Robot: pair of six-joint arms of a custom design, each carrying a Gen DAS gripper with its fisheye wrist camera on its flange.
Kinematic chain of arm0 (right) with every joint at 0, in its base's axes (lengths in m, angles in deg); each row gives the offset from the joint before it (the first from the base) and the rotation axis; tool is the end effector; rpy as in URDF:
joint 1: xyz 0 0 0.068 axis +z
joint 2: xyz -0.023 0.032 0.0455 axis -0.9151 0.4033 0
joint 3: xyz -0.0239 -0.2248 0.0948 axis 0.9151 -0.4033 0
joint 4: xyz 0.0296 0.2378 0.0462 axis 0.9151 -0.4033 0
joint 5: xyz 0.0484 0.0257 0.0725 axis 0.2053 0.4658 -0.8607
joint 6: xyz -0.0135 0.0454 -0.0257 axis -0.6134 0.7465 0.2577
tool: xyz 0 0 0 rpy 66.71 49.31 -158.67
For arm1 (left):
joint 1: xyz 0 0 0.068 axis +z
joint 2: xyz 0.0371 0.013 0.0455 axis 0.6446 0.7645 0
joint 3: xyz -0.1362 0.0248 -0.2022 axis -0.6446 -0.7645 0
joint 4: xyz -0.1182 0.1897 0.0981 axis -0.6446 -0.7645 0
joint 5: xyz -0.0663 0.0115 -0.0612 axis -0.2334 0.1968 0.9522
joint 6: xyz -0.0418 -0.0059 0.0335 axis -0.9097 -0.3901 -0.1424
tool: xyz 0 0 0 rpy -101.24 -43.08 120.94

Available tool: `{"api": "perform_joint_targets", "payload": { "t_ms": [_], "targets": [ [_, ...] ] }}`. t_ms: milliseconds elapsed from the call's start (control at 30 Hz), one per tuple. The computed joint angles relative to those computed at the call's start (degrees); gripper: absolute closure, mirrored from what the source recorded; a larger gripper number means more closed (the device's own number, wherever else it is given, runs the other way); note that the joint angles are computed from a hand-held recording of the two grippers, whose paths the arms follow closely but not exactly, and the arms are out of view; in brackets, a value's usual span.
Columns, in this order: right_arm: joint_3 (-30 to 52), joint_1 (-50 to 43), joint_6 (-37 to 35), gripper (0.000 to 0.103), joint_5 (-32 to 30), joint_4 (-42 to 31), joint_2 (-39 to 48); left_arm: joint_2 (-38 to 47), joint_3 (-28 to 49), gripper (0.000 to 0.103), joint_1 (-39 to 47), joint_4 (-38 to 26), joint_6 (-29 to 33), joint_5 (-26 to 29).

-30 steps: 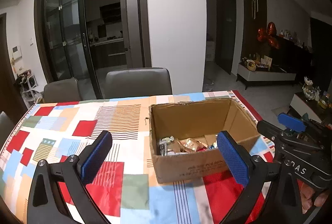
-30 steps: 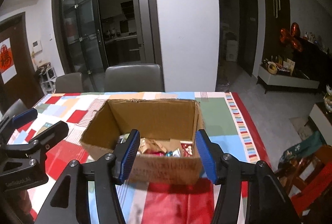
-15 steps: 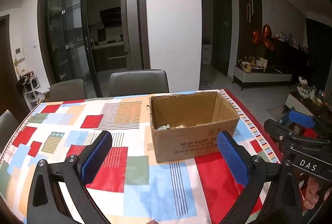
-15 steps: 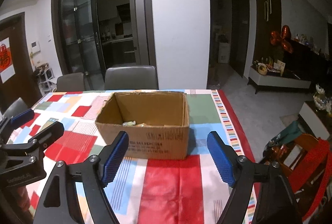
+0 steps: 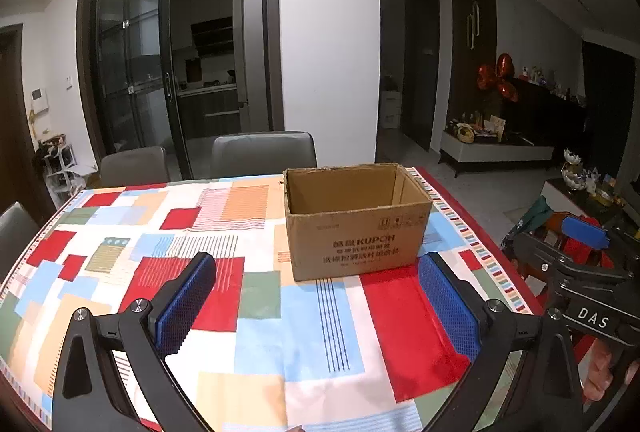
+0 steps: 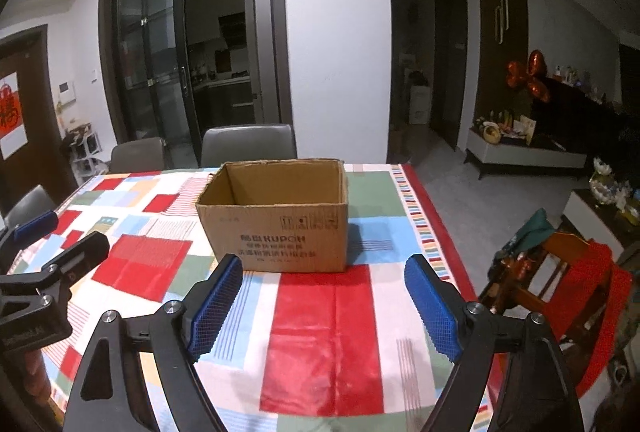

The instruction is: Organize snacks

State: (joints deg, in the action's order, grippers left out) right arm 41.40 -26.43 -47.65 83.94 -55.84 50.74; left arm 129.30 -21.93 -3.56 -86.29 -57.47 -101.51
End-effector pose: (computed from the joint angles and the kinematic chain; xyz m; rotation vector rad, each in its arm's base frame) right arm 0.2235 0.1671 0.2882 -0.1694 2.1101 0.1331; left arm 0.1972 -0.1574 0.2860 -0.0412 2.0882 0.0416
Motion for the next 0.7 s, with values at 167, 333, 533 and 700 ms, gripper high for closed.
{"api": "perform_joint_targets", "payload": {
  "t_ms": [167, 333, 533, 700],
  "targets": [
    [-3.92, 2.00, 2.14, 0.019, 1.49, -0.77, -5.03, -1.57, -1.00, 0.000, -3.64, -2.25, -3.22, -1.91],
    [-6.25, 3.90, 3.62, 0.018, 3.10, -1.52, -7.98, -2.52, -1.52, 0.000, -6.93, -4.63, -6.03, -4.11],
    [-8.20, 5.42, 4.67, 0.015, 4.41, -1.98, -10.47, -3.40, -1.61, 0.000, -9.78, -7.28, -8.17, -6.83],
    [-9.21, 6.61, 5.12, 0.015, 5.36, -2.28, -12.35, -4.09, -1.70, 0.000, -11.12, -8.81, -9.19, -8.26]
  ]
}}
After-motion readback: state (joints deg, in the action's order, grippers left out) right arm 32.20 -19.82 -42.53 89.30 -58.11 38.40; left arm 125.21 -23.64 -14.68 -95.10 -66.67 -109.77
